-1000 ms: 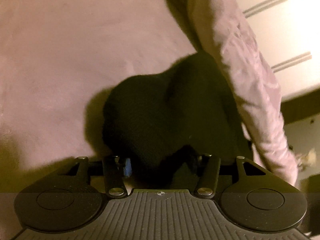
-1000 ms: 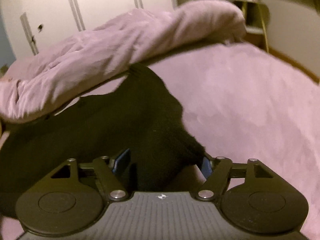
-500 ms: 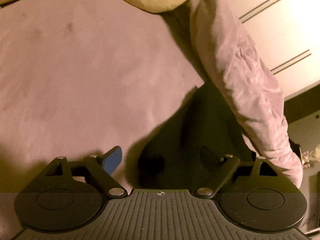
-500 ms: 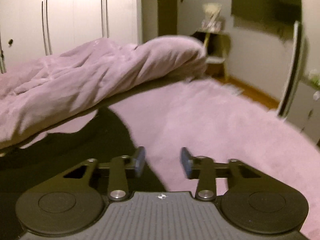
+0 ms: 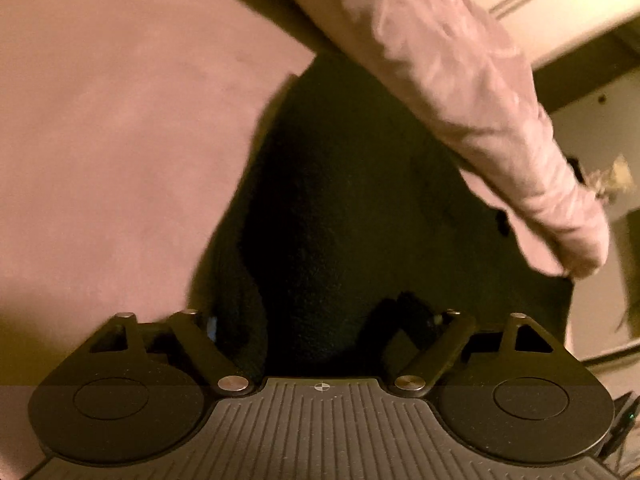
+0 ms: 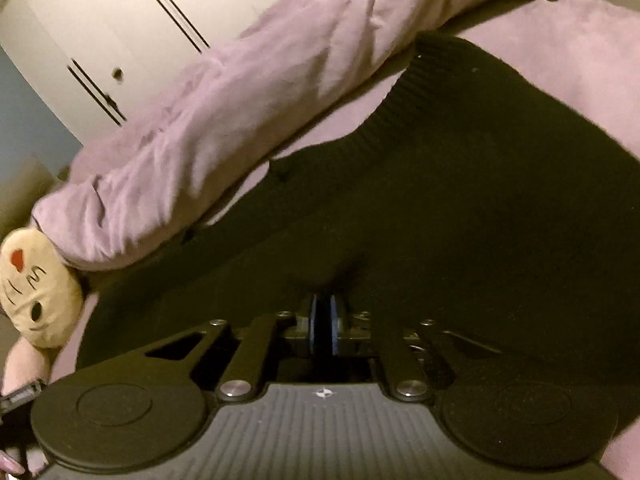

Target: Fold small clothes

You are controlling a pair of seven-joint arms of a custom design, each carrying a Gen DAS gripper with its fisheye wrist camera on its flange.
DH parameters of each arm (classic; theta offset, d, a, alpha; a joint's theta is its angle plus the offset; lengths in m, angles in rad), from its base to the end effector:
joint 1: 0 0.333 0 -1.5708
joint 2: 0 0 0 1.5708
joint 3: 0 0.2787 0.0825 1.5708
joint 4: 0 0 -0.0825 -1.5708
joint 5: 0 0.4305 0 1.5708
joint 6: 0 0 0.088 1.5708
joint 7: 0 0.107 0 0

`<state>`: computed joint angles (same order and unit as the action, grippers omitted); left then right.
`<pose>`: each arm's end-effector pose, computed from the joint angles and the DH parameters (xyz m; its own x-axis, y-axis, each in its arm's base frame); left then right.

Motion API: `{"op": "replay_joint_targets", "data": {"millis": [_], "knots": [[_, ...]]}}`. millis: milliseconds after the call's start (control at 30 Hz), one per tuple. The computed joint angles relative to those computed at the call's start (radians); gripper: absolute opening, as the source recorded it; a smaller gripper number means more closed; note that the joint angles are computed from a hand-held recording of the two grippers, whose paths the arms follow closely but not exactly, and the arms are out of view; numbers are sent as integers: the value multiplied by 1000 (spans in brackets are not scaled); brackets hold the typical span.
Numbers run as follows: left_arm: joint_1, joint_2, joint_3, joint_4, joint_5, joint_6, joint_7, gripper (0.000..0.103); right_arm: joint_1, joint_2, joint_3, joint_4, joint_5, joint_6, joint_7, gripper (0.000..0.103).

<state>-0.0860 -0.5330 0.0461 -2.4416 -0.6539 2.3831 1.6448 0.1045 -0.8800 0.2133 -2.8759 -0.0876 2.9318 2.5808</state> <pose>0.4902 -0.0248 0.4969 0.1015 -0.8167 0.5681 -0.8698 -0.3500 -0.3478 0.3853 0.1244 0.4716 -0.3079 -0.7939 -0.5243 -0.5098 0.6030 -0.6136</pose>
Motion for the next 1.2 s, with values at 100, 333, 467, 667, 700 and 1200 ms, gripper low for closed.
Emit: {"op": "replay_joint_targets", "data": {"millis": [100,333,467,667,700,1200], "knots": [[-3,-5,14,2,-18,-18,5,51,-4,-15,16,-21,-32,20,-41,3],[1,-4,12,-12,-61,-5,-9,54,-74,-4,146,52,-182,-98,-78,3],[-14,22,25,12,-109,-15,13,79,-44,-21,143,99,-249,-158,-81,5],[9,40,-19,33,-24,-2,-59,43,-1,14,129,92,-270,-104,-90,7],[6,38,-12,31,-32,-6,-60,39,2,22,128,91,-271,-95,-90,7],[-128,-79,-66,96,-56,47,-143,30,56,-242,115,-54,-179,-209,-34,16]]}}
